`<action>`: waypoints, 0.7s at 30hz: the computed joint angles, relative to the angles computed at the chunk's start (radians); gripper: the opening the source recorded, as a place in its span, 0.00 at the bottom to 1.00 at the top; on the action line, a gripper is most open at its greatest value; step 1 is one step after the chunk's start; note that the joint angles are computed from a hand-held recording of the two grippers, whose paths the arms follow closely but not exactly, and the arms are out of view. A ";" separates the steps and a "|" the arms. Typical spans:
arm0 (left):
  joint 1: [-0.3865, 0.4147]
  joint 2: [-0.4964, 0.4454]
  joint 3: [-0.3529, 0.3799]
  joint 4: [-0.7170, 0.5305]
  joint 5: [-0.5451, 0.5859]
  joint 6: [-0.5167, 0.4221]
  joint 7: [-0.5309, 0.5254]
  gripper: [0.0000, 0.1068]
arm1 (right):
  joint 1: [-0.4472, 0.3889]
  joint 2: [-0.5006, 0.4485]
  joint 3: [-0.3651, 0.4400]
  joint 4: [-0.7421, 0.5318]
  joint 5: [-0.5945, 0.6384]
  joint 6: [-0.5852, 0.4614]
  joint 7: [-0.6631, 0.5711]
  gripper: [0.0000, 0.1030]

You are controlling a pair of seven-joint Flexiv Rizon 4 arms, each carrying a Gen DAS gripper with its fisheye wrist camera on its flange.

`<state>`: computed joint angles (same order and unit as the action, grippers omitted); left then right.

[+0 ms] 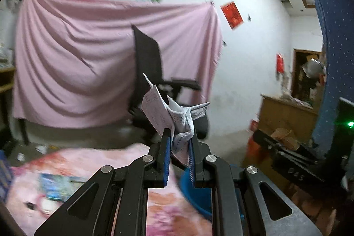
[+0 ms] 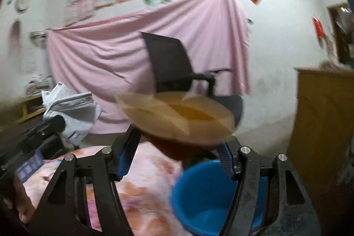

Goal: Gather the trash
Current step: 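Carry tissue and red cup to the blue basin and release both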

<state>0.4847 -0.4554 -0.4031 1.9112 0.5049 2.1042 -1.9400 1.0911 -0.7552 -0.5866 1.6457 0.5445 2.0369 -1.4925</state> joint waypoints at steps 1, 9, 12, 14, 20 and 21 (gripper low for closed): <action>0.014 -0.013 -0.037 -0.019 0.017 -0.037 -0.006 0.11 | -0.008 -0.001 -0.006 0.000 0.006 -0.029 0.006 0.81; 0.147 -0.191 -0.347 -0.137 -0.029 -0.374 0.158 0.11 | -0.184 -0.041 0.111 -0.042 -0.151 -0.157 0.136 0.79; 0.155 -0.237 -0.398 -0.161 -0.089 -0.460 0.222 0.12 | -0.225 -0.045 0.145 -0.046 -0.196 -0.180 0.183 0.80; 0.149 -0.256 -0.408 -0.175 -0.128 -0.500 0.254 0.13 | -0.230 -0.047 0.141 -0.045 -0.219 -0.190 0.213 0.80; 0.147 -0.258 -0.418 -0.157 -0.227 -0.534 0.313 0.32 | -0.226 -0.038 0.116 -0.007 -0.276 -0.185 0.294 0.83; 0.139 -0.257 -0.410 -0.154 -0.239 -0.523 0.316 0.35 | -0.232 -0.043 0.116 -0.012 -0.289 -0.184 0.309 0.83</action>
